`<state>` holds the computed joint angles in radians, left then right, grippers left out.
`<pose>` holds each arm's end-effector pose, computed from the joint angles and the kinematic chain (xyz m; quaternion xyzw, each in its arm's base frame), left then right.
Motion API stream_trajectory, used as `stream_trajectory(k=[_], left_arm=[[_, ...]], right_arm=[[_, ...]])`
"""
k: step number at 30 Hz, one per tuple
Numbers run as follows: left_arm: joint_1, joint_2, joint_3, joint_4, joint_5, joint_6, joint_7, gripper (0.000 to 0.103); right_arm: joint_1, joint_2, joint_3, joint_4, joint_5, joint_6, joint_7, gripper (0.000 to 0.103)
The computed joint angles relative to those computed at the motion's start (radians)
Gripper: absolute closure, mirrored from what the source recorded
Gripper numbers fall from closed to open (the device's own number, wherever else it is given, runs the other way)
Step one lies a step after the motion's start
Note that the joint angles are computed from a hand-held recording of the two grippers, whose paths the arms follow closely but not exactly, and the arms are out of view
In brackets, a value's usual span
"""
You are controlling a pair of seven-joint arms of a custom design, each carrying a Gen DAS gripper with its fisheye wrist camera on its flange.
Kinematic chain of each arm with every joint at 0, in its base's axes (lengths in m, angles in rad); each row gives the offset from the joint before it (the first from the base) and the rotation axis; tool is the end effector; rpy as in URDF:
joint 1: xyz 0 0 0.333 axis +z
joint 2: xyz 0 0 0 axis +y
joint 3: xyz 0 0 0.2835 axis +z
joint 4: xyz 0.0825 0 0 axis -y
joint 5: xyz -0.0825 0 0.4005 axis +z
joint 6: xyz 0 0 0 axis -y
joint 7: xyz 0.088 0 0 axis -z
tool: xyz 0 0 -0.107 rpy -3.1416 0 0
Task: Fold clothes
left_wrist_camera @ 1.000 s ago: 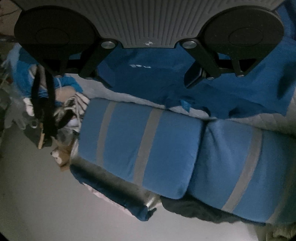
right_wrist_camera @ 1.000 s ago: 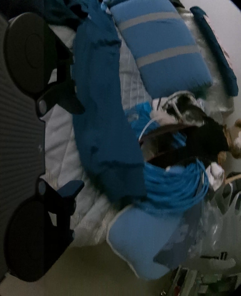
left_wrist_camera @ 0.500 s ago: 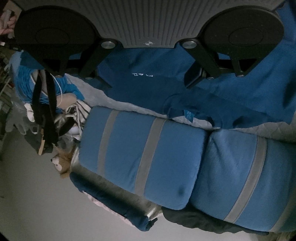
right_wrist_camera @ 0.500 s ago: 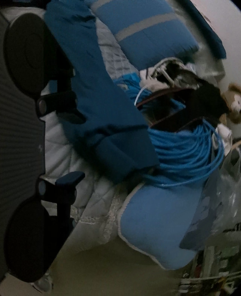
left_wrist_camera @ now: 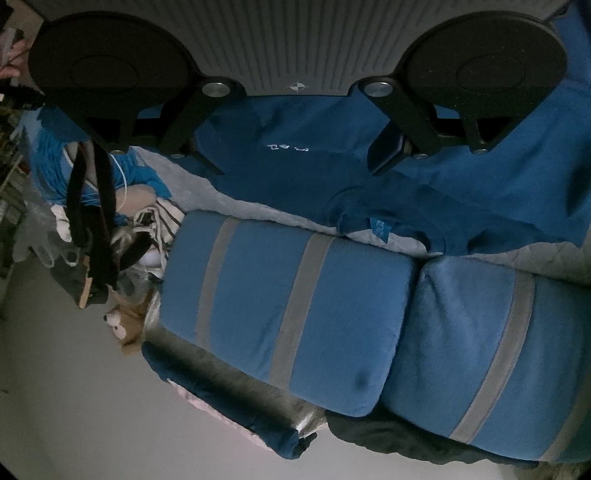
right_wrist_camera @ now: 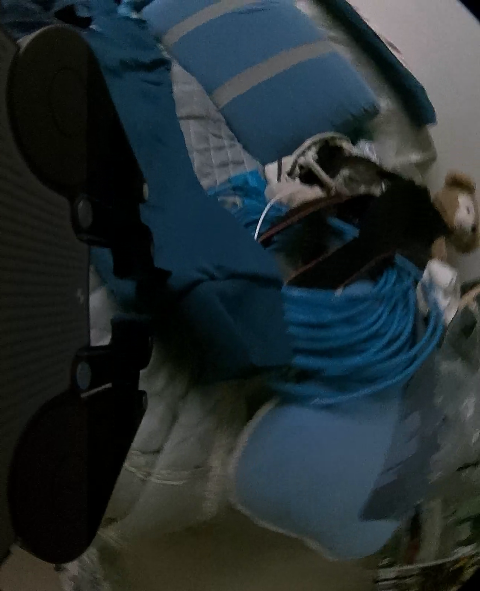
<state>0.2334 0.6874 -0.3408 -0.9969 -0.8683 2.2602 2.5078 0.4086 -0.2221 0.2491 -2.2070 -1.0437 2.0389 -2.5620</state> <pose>0.7791 -0.0054 0.5264 -0.4204 0.7279 -0.5357 0.0806 0.4412 0.2849 0.4643 -0.2455 0.8458 -0.3780 0.2854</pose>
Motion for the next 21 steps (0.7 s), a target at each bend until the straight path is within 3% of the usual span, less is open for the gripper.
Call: stream_trajectory(k=[6,9,21], left_arm=[[-0.004,0.012,0.001,0.017,0.007,-0.007,-0.017,0.021],[-0.005,0.018,0.000,0.026,0.012,-0.011,-0.026,0.021],[-0.022,0.061,0.005,0.081,0.061,0.011,-0.097,0.021]], right_arm=[[0.037,0.122,0.013,0.205,-0.061,-0.103,-0.242,0.088],[0.067,0.203,-0.003,0.319,-0.102,-0.107,-0.326,0.088],[0.167,0.542,-0.142,0.741,-0.052,0.067,-0.509,0.090]])
